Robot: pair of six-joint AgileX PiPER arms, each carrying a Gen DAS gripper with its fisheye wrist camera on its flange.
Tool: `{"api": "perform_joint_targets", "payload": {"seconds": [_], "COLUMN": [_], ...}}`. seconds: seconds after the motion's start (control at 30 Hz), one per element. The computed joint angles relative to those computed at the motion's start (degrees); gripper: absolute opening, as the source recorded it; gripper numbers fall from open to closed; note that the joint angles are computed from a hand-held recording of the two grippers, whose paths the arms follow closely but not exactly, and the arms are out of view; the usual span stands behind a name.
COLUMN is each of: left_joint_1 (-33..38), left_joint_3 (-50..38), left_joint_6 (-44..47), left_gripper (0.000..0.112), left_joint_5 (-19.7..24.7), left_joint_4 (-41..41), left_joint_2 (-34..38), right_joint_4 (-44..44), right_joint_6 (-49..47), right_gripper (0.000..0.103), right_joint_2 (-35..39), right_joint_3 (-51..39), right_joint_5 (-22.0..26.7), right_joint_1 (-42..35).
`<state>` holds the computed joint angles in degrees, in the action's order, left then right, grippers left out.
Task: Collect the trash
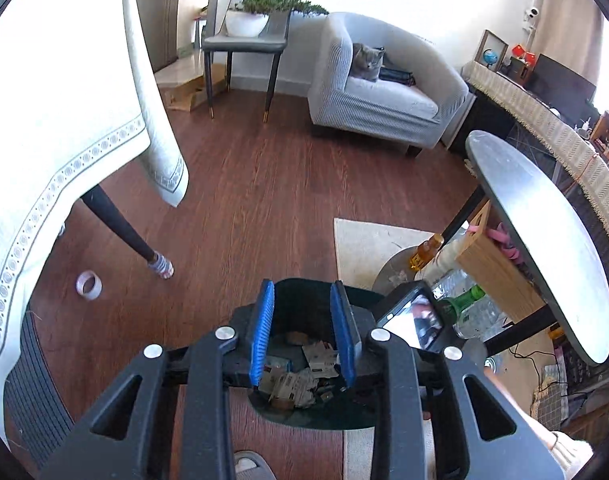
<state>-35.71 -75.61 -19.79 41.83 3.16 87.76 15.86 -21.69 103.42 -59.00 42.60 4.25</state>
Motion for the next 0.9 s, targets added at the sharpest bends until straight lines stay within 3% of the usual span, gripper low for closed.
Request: {"api": "perform_joint_targets", "payload": {"seconds": [0.17,0.33,0.57,0.63,0.7,0.9], "left_joint_1": [-0.66,-0.92,-2.68,-3.36,-3.97,-9.21], "left_joint_3": [-1.51,-2.23,-4.61,-4.99,-5.01,-7.3], "left_joint_6": [-0.51,-1.69,-3.63,-4.72,-6.1,-13.65], "left_gripper": [0.03,0.03,0.03,0.03,0.03,0.031], "left_joint_5": [0.75,0.63,1.81,2.04,2.19,5.44], "left_joint_4": [0.77,1.16,3.03,3.69,4.29,12.82], "left_joint_2": [-1.3,-2.37,-5.24,-6.38,-7.78,-10.72], "right_joint_4": [-2.6,-2.99,-0.51,0.28,0.45,4.68], "right_joint_6": [1.59,1.04,-3.27,-3.93,-4.15,-7.92], "right_gripper": [0.041,0.049,0.049,0.045,0.034,0.031], "right_joint_2": [0.47,-0.36,-7.26,-10.04,-13.2,-24.76], "right_joint_3": [1.18,2.32,3.74,3.9,3.48,2.67], "right_joint_5": [-1.17,-1.63,-0.4,0.27,1.42,6.09], "right_joint_1": [1.41,1.5,0.19,-0.14,-0.8,-6.09]}}
